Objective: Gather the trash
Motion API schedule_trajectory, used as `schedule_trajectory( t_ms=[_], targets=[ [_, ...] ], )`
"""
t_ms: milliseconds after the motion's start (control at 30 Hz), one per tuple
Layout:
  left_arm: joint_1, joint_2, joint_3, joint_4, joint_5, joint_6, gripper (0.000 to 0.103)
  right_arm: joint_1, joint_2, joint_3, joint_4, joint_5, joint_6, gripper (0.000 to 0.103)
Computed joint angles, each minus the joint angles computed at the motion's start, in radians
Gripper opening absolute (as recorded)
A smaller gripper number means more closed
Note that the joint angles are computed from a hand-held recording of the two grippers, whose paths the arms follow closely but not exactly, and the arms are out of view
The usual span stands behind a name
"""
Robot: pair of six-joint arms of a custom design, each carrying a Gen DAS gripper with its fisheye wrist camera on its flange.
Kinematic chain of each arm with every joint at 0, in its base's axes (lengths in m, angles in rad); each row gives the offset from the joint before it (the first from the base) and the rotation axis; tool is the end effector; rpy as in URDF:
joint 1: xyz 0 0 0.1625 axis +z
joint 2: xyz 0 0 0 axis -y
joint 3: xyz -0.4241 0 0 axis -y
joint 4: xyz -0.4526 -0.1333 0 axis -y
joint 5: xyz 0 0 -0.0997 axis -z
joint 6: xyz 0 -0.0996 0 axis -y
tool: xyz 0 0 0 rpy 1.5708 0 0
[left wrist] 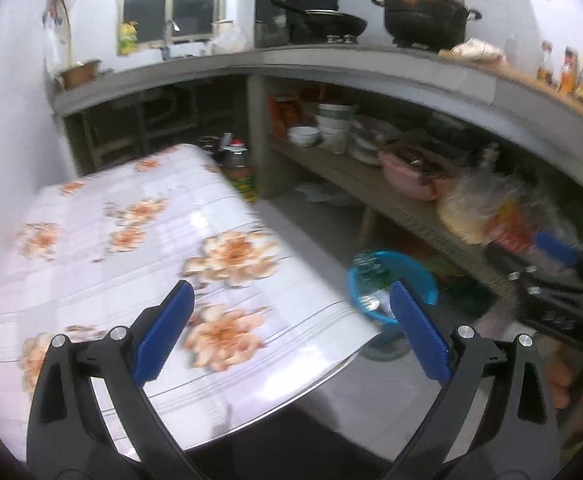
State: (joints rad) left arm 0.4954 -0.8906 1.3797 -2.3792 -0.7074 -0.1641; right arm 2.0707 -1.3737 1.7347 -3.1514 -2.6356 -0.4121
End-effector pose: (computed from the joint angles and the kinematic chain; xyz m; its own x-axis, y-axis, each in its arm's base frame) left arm -0.5880 -0.5553 0.2494 -0.6483 0.3784 -0.6607 0.7393 0.5202 -0.4276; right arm 0.3215 -0.4922 0.4955 -0.6844 0.3267 0.6518 -0.4792 0.4723 -0.7398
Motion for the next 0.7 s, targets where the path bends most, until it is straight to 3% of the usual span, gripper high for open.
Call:
schedule_trajectory(
  t_ms=[67, 300, 433, 700],
  targets=[
    [-0.005, -0.004, -0.002, 0.078, 0.04, -0.062, 0.094, 0.015, 0.014, -0.002, 0.021, -0.043, 0.021, 0.096],
    [-0.008, 0.0, -0.048, 0.452, 0.153, -0.312, 0.094, 0.02, -0.01, 0.03, 0.322, -0.128, 0.297, 0.096],
    [-0.01, -0.029, -0.024, 0.51, 0.186, -0.442, 0.094, 0.01, -0.023, 0.041, 0.407, -0.152, 0.393, 0.096],
    [0.012, -0.048, -0.05, 0.654, 0.17, -0.677, 0.094, -0.007, -0.026, 0.035, 0.465, -0.16, 0.441, 0.096]
  ],
)
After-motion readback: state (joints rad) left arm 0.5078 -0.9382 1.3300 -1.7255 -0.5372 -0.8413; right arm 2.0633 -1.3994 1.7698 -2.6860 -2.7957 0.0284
